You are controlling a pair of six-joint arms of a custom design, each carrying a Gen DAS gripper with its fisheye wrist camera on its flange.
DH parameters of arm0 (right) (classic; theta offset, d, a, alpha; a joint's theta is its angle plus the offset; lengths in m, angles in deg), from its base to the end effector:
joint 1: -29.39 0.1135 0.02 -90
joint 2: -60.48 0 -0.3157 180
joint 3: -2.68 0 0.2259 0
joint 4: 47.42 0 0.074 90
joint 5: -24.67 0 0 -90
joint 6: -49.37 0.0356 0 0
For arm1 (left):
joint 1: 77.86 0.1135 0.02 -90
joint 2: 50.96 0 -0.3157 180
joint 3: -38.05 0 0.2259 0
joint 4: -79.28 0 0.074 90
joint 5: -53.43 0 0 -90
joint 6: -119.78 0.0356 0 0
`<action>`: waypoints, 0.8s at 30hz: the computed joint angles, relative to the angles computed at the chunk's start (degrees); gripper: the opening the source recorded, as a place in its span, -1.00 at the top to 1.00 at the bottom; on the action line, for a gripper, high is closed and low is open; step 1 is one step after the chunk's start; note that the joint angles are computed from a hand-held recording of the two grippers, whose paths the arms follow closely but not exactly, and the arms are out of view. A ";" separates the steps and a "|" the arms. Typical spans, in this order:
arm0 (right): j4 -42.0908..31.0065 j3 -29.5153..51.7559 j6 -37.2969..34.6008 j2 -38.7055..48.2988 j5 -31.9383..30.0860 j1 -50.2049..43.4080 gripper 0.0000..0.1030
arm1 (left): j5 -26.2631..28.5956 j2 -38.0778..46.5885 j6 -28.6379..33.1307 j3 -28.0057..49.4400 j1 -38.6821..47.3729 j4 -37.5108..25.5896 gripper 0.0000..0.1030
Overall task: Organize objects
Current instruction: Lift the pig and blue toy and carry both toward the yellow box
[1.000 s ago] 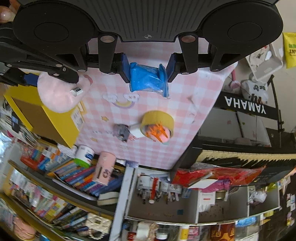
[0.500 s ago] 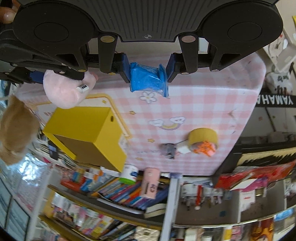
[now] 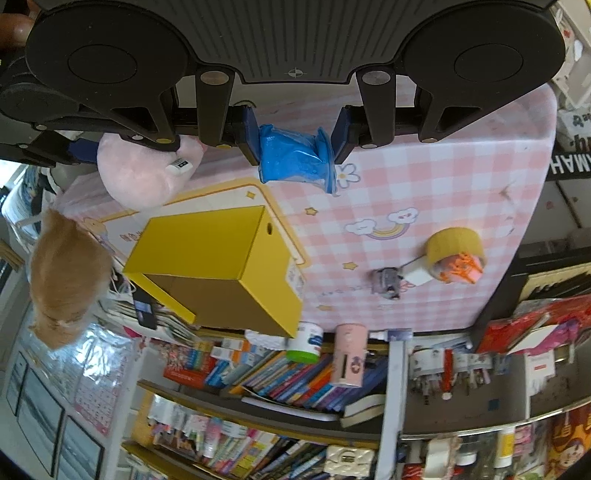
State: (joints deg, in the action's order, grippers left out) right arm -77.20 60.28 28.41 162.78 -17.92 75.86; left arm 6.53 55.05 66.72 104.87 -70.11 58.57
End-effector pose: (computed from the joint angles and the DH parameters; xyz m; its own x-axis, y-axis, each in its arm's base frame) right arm 0.2078 0.1807 0.1685 -0.5689 0.3187 -0.7581 0.4927 0.8702 -0.0039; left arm 0.3325 0.0207 0.1877 -0.5403 0.3693 -0.7561 0.7079 0.6853 -0.1711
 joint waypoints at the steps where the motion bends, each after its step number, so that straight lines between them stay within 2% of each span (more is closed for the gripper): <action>1: -0.08 -0.09 0.14 -0.16 0.14 0.03 -0.14 | 0.13 -0.05 0.16 -0.01 -0.19 -0.04 0.25; 7: 0.52 -0.96 0.29 -0.83 -0.24 -1.00 -0.14 | 0.15 -0.38 0.08 -0.21 -1.51 0.94 0.26; 14: 3.97 -3.93 0.83 -1.80 -3.75 -3.64 -0.14 | -0.69 0.05 0.20 0.16 -3.36 0.53 0.26; 24: 3.02 -6.99 2.65 -4.19 -4.05 -5.75 -0.14 | -1.23 0.10 -1.20 -0.21 -8.79 1.57 0.26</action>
State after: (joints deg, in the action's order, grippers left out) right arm -74.18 53.28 31.06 158.59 -21.97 70.11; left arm 5.30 55.14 65.51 104.66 -78.90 60.14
